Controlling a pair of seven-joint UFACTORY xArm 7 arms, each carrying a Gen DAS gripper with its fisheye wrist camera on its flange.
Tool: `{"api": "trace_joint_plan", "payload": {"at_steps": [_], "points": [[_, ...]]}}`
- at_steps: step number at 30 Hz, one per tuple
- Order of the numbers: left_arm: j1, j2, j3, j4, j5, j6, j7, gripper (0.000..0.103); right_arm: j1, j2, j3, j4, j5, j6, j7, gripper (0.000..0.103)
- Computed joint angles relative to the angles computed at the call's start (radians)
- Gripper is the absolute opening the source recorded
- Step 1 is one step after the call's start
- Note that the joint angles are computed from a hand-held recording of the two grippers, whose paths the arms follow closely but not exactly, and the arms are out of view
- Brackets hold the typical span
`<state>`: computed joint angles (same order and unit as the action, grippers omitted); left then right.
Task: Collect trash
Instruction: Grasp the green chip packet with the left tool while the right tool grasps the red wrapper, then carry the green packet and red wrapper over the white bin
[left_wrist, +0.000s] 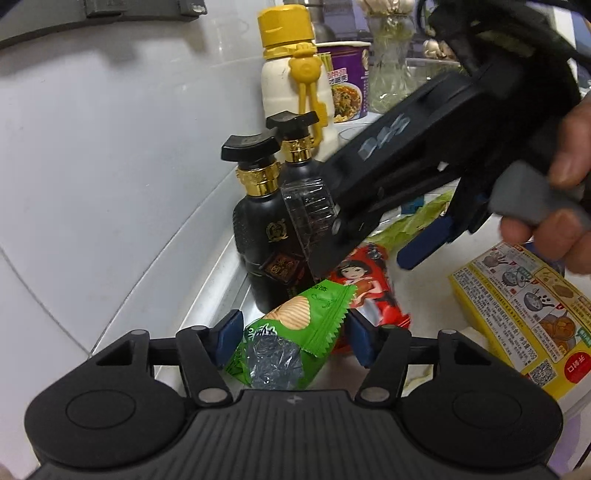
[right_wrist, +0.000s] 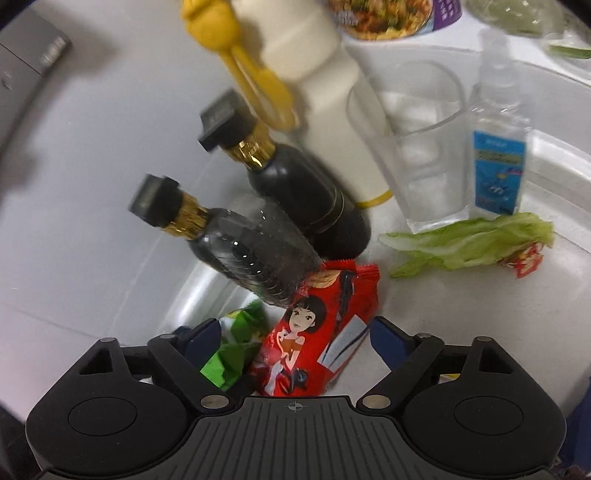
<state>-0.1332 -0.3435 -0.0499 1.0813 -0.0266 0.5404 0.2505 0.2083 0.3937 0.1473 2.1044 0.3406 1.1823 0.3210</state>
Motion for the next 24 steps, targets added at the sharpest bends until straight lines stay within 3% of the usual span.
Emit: {"api": "trace_joint_plan", "payload": {"at_steps": [5,8,9,13,24], "points": [[0.010,-0.033,-0.009,-0.035,0.017,-0.012,-0.028,0.049,0.052,0.013,-0.021,0.009,-0.101,0.022,0.070,0.063],[0.016,-0.060,-0.015,-0.057,0.031,-0.011,-0.045,0.045,0.053,-0.022,-0.018,-0.054,-0.106,-0.010,0.076,0.050],[0.017,-0.071,-0.016,-0.065,0.031,-0.008,-0.053,0.044,0.051,-0.032,-0.016,-0.070,-0.102,-0.009,0.077,0.038],[0.013,-0.105,-0.011,-0.085,0.010,0.010,-0.092,0.042,0.035,-0.117,-0.009,-0.211,-0.055,-0.061,0.076,0.023],[0.022,-0.228,-0.002,-0.170,-0.042,0.042,-0.240,0.040,-0.006,-0.325,-0.017,-0.470,0.152,-0.181,-0.001,0.021]]}}
